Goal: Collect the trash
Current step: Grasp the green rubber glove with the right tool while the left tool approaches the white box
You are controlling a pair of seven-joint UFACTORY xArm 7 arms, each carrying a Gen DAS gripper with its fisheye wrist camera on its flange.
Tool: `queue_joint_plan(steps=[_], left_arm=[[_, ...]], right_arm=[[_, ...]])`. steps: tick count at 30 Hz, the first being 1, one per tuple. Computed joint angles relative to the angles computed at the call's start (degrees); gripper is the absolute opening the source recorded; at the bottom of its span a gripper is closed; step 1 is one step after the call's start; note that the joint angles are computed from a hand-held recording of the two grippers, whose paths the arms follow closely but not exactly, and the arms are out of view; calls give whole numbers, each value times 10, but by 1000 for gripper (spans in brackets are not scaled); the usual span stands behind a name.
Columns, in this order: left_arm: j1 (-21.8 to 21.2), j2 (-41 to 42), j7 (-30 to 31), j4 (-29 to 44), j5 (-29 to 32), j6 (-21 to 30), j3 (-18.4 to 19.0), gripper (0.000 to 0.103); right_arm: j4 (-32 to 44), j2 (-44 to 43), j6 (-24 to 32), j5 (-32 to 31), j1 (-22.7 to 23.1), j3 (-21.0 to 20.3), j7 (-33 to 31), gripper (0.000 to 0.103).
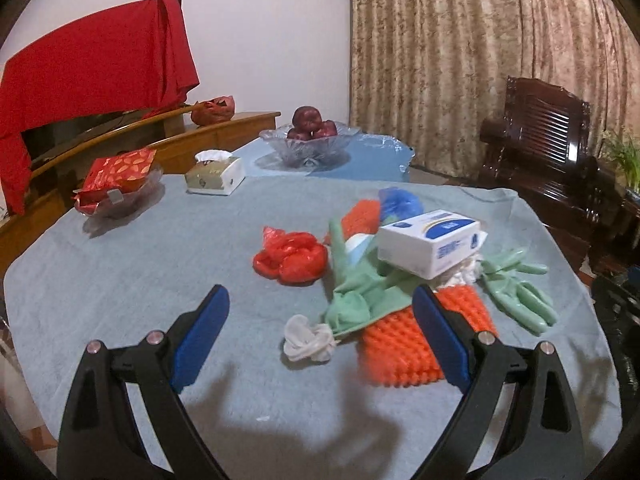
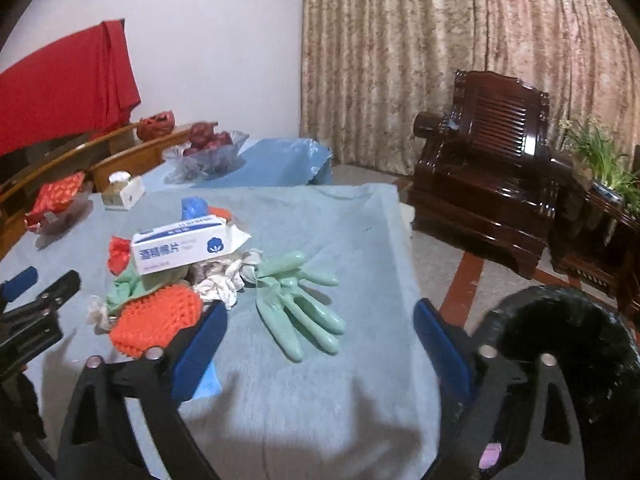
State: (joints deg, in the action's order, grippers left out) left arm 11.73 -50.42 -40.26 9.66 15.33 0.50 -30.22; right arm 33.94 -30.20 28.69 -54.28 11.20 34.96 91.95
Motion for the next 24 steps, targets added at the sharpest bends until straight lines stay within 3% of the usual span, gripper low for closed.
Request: queue_joint_plan(steps=[4,8,14,21,23,24], left_arm=[[39,52,-1,19,-1,-42,-20,86],[82,95,3,45,-11,-77,-65,82],[135,142,23,82,-44,-110,-129,80],[165,169,43,93,-76,-122,-170,78],[165,172,48,94,-81,-122,-174,77],[165,171,49,94,-84,-122,-176,77]], right_arm=[[37,74,-10,-41,-24,-6,11,76],[65,122,0,-89,-22,-22,27,75],[89,197,2,-43,19,-85,-51,74],[112,254,11,-10,69,-137,-97,72],[113,258,-1,1,82,-154,-111,66],[108,257,-27,4,87,-166,-120,55]])
